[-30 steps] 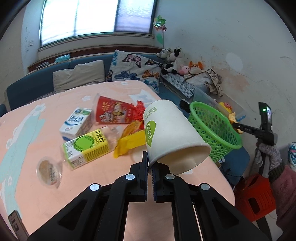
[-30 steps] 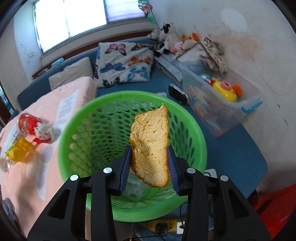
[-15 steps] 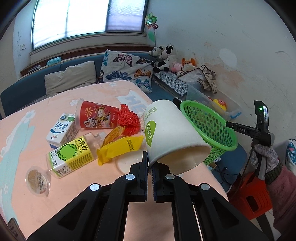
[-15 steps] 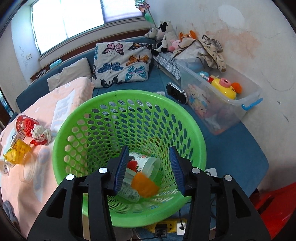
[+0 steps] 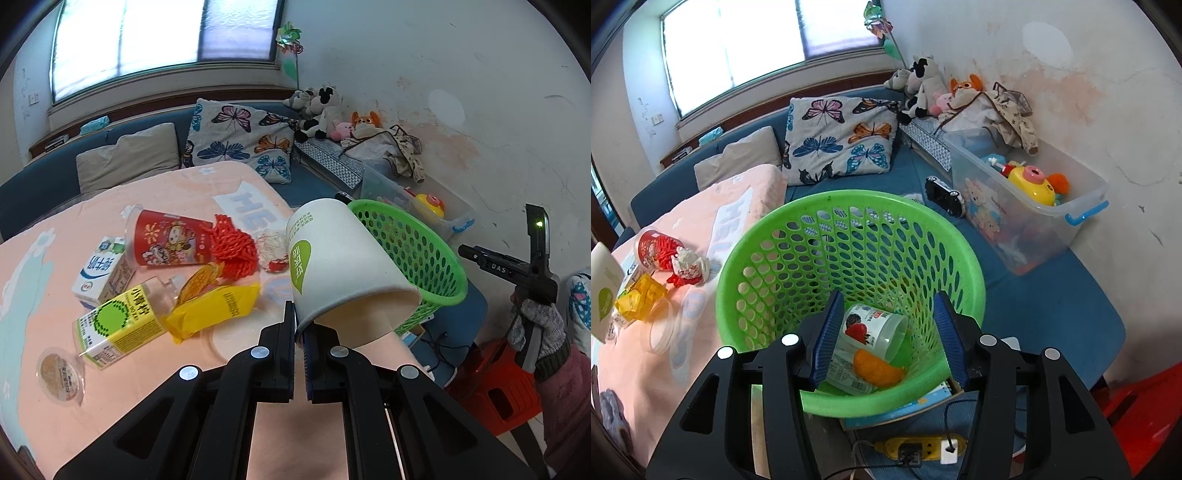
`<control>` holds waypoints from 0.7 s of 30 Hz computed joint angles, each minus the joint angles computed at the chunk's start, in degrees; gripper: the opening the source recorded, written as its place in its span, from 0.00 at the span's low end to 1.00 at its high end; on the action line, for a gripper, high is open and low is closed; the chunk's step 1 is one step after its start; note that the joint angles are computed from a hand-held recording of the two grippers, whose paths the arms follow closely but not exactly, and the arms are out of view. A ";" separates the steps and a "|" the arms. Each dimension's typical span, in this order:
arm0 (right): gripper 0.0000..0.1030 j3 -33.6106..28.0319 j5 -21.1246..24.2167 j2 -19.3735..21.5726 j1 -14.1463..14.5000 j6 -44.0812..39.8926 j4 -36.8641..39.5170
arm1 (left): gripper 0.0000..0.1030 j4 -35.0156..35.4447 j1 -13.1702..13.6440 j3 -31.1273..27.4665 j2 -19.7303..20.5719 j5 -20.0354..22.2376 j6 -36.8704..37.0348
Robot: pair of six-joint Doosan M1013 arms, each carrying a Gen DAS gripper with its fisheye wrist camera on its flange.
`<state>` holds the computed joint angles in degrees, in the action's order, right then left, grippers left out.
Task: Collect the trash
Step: 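Carry the bread over the green basket and release it with the right gripper, then lower the white paper cup into the green basket and open the left gripper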
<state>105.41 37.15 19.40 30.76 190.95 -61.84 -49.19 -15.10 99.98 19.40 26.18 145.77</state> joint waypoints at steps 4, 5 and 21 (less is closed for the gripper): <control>0.51 0.98 0.49 -1.05 0.41 1.95 -1.71 | 0.04 0.80 -0.79 -0.75 0.37 0.31 -0.60; 0.51 1.29 0.60 -1.36 0.51 2.51 -2.20 | 0.04 1.05 -0.97 -1.08 0.52 0.47 -0.94; 0.51 4.84 1.03 -4.71 1.63 7.61 -6.26 | 0.04 7.13 -5.20 -6.29 4.23 3.03 -6.37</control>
<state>110.26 38.18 14.68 32.39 198.56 -68.10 -42.07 -20.30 93.68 23.62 29.21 139.39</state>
